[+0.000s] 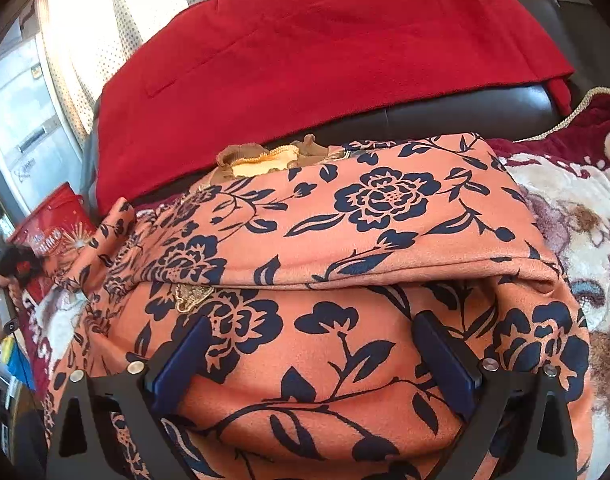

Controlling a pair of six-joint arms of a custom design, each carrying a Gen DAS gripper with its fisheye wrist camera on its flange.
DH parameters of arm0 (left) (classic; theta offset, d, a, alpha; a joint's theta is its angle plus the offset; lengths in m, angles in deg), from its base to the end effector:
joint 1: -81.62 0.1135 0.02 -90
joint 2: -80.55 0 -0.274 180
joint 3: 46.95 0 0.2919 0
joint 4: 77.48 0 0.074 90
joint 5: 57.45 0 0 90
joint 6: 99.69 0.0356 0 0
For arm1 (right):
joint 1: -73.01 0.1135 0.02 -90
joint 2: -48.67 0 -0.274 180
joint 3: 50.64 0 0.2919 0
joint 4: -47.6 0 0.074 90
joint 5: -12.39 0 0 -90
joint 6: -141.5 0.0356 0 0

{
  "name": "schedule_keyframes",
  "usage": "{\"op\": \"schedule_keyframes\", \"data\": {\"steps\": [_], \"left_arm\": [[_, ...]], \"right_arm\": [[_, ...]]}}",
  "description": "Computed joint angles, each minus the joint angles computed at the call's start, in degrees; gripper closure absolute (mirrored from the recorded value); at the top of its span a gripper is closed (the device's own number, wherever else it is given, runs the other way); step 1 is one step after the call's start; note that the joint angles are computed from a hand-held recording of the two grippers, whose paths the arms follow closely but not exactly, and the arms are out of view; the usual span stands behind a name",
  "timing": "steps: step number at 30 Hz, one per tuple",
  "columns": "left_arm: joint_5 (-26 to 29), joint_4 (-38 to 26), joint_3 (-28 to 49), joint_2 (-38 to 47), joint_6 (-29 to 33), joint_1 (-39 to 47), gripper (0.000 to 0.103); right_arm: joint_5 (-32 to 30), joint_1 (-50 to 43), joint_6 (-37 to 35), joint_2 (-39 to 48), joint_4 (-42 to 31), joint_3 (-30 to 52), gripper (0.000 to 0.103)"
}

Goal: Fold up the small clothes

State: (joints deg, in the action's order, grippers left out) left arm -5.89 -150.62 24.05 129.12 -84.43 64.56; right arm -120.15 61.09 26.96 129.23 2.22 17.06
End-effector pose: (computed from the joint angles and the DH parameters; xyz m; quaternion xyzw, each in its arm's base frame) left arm 0.1719 -0.0296 0.3515 -0.5259 0.7256 -0.0122 0.4436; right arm 0.3106 -0.0410 0.2336 -0.1972 0.8800 0.2516 0.3513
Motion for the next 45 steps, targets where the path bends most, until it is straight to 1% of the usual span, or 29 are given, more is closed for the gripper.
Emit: {"op": "schedule_keyframes", "data": {"steps": [2, 3, 5, 7, 9, 11, 12, 13, 14, 15, 17, 18, 20, 21, 22, 23, 24, 25, 26, 28, 31, 34, 37, 38, 39, 40, 41, 43, 45], "left_arm": [[-10.4, -1.8, 12.3, 10.7, 1.8, -12.3, 0.098], [-13.6, -1.7, 17.9, 15.5, 3.9, -16.3, 0.098], [-17.8, 2.3, 29.9, 26.6, 12.3, -23.2, 0.098], [-17.5, 9.5, 39.8, 36.8, 21.8, -27.6, 0.098], [-15.6, 13.6, 48.2, 45.5, 28.2, -30.1, 0.097], [-8.9, 14.7, 57.8, 55.9, 34.2, -30.7, 0.095], [-5.3, 14.0, 61.2, 59.8, 36.0, -30.7, 0.086], [-2.3, 12.4, 63.8, 63.4, 36.4, -31.0, 0.063], [0.0, 10.2, 64.8, 66.0, 35.6, -31.2, 0.051], [0.3, 9.8, 63.0, 66.1, 34.2, -31.5, 0.044], [-1.3, 10.2, 54.4, 62.7, 27.7, -32.0, 0.043], [-1.8, 11.4, 47.6, 58.8, 23.6, -31.9, 0.043], [-3.0, 12.9, 37.2, 52.1, 17.5, -31.0, 0.04], [-4.1, 12.2, 34.0, 49.9, 14.0, -30.5, 0.035], [-5.4, 10.2, 29.2, 46.6, 8.7, -30.3, 0.033], [-5.8, 8.6, 26.7, 44.9, 5.3, -30.1, 0.033], [-5.6, 8.4, 22.4, 42.0, 2.7, -29.3, 0.033], [-5.0, 8.9, 19.2, 40.5, 1.0, -28.9, 0.033], [-4.2, 10.0, 16.0, 38.5, 0.6, -28.3, 0.033], [-1.6, 15.3, 10.0, 37.0, 1.4, -26.1, 0.033], [0.3, 20.1, 5.0, 36.5, 1.0, -25.7, 0.033], [0.3, 22.3, 3.6, 35.6, 1.2, -25.6, 0.032], [0.5, 22.9, 3.6, 36.2, 1.6, -25.4, 0.031], [0.5, 22.7, 3.8, 36.3, 1.5, -25.5, 0.031], [0.3, 22.4, 3.9, 36.3, 1.4, -25.7, 0.031], [0.3, 22.1, 4.1, 36.4, 1.3, -25.8, 0.031], [0.3, 21.6, 4.4, 36.5, 1.2, -25.9, 0.031], [0.2, 21.1, 4.9, 36.8, 1.6, -25.8, 0.031], [-0.2, 20.3, 5.4, 37.0, 1.7, -26.0, 0.031]], "right_arm": [[-1.6, -0.6, 0.6, 0.3, -0.1, 0.1, 0.001], [-2.2, -0.9, 0.7, 0.5, -0.2, 0.2, 0.001], [-3.8, -1.5, 1.0, 0.9, -0.4, 0.4, 0.001], [-6.0, -2.4, 1.3, 1.7, -0.9, 0.9, 0.001], [-7.8, -3.2, 1.5, 2.3, -1.3, 1.2, 0.002], [-9.2, -3.8, 1.5, 2.8, -1.8, 1.6, 0.002], [-10.0, -4.1, 1.5, 3.1, -2.1, 1.8, 0.002], [-10.6, -4.4, 1.4, 3.3, -2.3, 2.0, 0.002], [-11.7, -4.8, 1.3, 3.7, -2.8, 2.3, 0.002], [-12.5, -5.2, 1.3, 4.0, -3.0, 2.4, 0.002], [-14.6, -6.1, 1.1, 5.0, -3.7, 3.0, 0.002], [-15.2, -6.4, 1.2, 5.2, -3.9, 3.1, 0.002], [-16.0, -6.7, 1.3, 5.4, -4.2, 3.3, 0.002], [-16.0, -6.8, 1.5, 5.3, -4.5, 3.4, 0.002], [-15.9, -7.0, 1.9, 5.2, -4.9, 3.7, 0.002], [-15.8, -7.5, 2.3, 5.2, -7.0, 4.8, 0.003], [-16.9, -8.5, 2.6, 5.6, -9.0, 5.8, 0.003], [-18.7, -9.6, 4.8, 6.0, -10.8, 7.2, 0.003], [-19.5, -10.0, 6.3, 6.5, -11.3, 8.3, 0.003], [-20.3, -10.2, 8.6, 7.3, -13.5, 12.4, 0.003], [-13.7, -6.7, 15.4, 13.1, -16.1, 22.2, 0.003], [-7.0, -3.3, 20.8, 20.4, -18.3, 29.2, 0.003], [-3.5, -1.2, 23.4, 23.5, -19.1, 31.8, 0.007], [-1.2, -0.3, 24.3, 23.3, -17.9, 31.7, 0.016], [0.7, 0.4, 24.5, 23.4, -18.0, 32.3, 0.05], [2.6, 1.0, 24.1, 23.8, -18.8, 33.5, 0.08], [4.2, 1.6, 23.5, 24.0, -19.8, 34.6, 0.098], [7.8, 2.0, 20.6, 19.7, -18.3, 33.0, 0.098], [10.4, 2.4, 18.4, 13.3, -14.3, 28.7, 0.098]]}}
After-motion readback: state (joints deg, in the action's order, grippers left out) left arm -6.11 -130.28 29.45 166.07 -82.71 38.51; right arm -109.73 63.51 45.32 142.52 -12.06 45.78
